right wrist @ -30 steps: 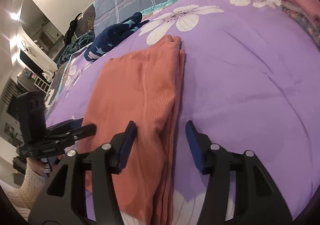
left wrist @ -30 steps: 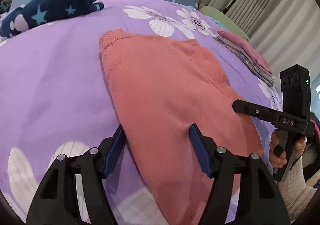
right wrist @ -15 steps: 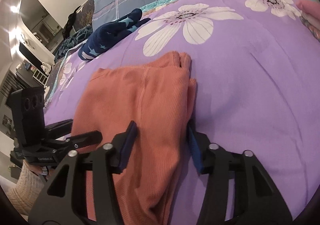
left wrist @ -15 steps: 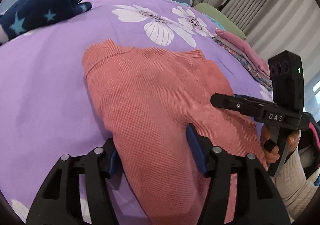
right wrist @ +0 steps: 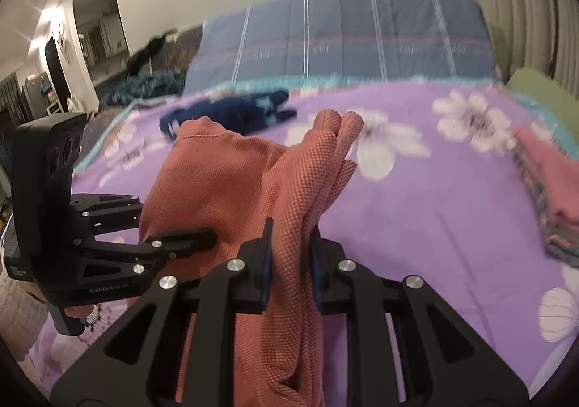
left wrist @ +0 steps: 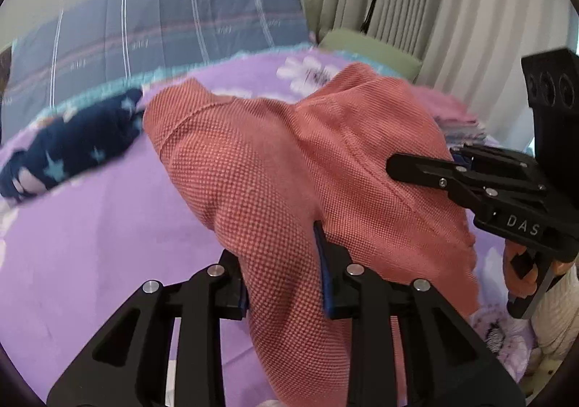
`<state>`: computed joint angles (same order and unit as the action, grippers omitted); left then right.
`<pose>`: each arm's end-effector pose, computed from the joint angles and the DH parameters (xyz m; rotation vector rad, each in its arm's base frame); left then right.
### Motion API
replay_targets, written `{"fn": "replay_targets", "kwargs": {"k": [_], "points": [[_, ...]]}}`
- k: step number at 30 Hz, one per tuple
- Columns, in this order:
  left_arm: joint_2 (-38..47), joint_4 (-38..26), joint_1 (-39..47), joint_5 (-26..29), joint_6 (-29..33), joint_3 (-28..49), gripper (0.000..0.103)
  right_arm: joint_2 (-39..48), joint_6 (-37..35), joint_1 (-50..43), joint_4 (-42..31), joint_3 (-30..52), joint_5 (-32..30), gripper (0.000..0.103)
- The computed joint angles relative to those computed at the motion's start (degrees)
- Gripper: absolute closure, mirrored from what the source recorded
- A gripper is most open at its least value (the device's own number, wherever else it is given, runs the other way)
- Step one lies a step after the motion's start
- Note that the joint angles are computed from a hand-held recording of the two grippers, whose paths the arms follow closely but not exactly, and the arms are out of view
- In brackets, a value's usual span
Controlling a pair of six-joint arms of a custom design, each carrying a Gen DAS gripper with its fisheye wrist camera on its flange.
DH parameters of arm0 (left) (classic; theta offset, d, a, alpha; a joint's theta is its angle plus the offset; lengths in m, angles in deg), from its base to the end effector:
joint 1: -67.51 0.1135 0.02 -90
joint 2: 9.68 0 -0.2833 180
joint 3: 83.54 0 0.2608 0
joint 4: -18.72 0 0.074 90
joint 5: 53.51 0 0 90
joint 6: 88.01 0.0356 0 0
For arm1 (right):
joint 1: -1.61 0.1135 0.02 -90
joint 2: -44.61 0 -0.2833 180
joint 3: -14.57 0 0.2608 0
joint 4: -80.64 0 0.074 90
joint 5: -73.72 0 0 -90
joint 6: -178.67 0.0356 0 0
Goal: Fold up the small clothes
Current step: 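Grasp the folded coral sweater with both tools at its edges, then lift the folded sweater with both tools and carry it toward the clothes stack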
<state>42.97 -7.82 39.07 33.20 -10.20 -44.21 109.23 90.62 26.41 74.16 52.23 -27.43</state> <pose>0.1645 -0.0868 0.2084 0.2924 2.2653 -0.3094 0.1986 0.0993 0.1912 -0.5435 2.1122 0.4779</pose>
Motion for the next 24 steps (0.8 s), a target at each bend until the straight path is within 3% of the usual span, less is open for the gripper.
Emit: {"fn": "replay_targets", "kwargs": {"k": [5,14,19,24], "points": [[-4.56,-4.55,-6.96,-5.78,-0.49,4.56,0.075,-12.66,0.31,-4.91,-5.71,-0.51,-3.64,0.086],[2.87,-5.72,-20.72,-17.17,0.04,16.56,0.075,-31.63,-3.81,-17.65,-17.88,1.27,-8.32,0.086],[9.26,-5.77,-27.33,-22.03,-0.26,22.39,0.075,-36.57,-8.13,-35.71,-23.94,2.67,-22.68,0.086],[15.72,-5.05,-30.98,-23.36,-1.31,27.79,0.075,-32.71,-16.84,-57.43,-29.81,6.26,-40.65,0.086]]}}
